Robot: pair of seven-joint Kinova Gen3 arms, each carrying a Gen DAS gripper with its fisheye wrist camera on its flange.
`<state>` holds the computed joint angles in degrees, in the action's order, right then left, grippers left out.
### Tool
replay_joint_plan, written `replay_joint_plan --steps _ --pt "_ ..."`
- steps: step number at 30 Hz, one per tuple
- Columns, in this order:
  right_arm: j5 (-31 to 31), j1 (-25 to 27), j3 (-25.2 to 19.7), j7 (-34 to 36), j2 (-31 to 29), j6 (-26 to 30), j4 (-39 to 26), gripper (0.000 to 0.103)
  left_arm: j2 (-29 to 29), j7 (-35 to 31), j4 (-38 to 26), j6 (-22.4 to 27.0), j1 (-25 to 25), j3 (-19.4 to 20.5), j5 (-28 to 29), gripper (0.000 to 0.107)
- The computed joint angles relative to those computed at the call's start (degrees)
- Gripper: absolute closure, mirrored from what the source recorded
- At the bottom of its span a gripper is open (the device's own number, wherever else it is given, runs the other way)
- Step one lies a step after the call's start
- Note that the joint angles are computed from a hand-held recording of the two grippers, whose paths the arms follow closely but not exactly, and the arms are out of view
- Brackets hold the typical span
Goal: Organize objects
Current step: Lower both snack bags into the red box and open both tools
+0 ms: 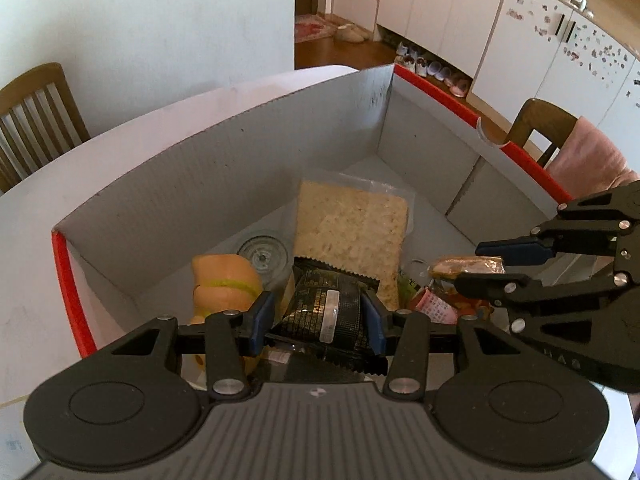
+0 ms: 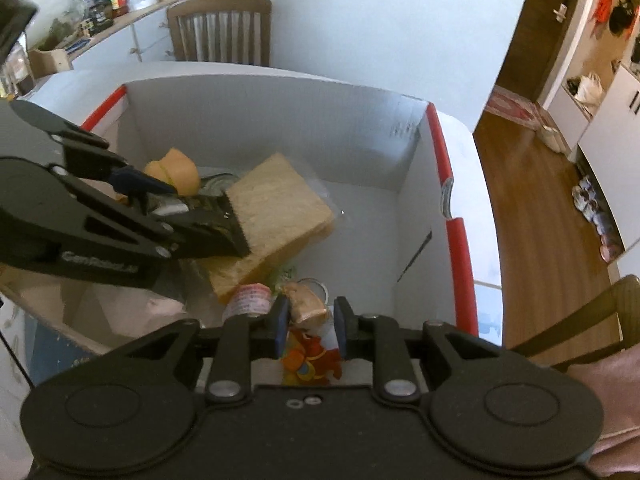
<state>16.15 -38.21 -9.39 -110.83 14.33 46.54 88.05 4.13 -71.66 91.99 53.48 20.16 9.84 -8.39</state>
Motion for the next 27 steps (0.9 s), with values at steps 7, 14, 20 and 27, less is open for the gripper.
replay_joint_plan --steps 7,14,20,27 --pt "-1.1 1.1 -0.3 1.9 -1.6 -1.5 1.4 0.075 1.2 -0.8 -2.2 2.4 0.3 0.0 0.8 0.05" --pt "-2.2 2.6 -0.8 2.5 -4.3 -3.9 3.5 0.067 -0.1 -2.7 -1.1 1.1 -0.2 0.0 2.9 0.042" --pt "-2.6 3.2 -1.4 1.7 -6.4 -5.4 5.0 0.062 -3.0 -3.3 1.0 -1.3 -1.0 0.1 4.6 0.043" --pt "-1.1 2.6 -2.5 -2.3 -8.7 -6.7 6.2 0.041 -8.0 -3.9 3.7 -3.7 -1.9 1.0 5.1 0.043"
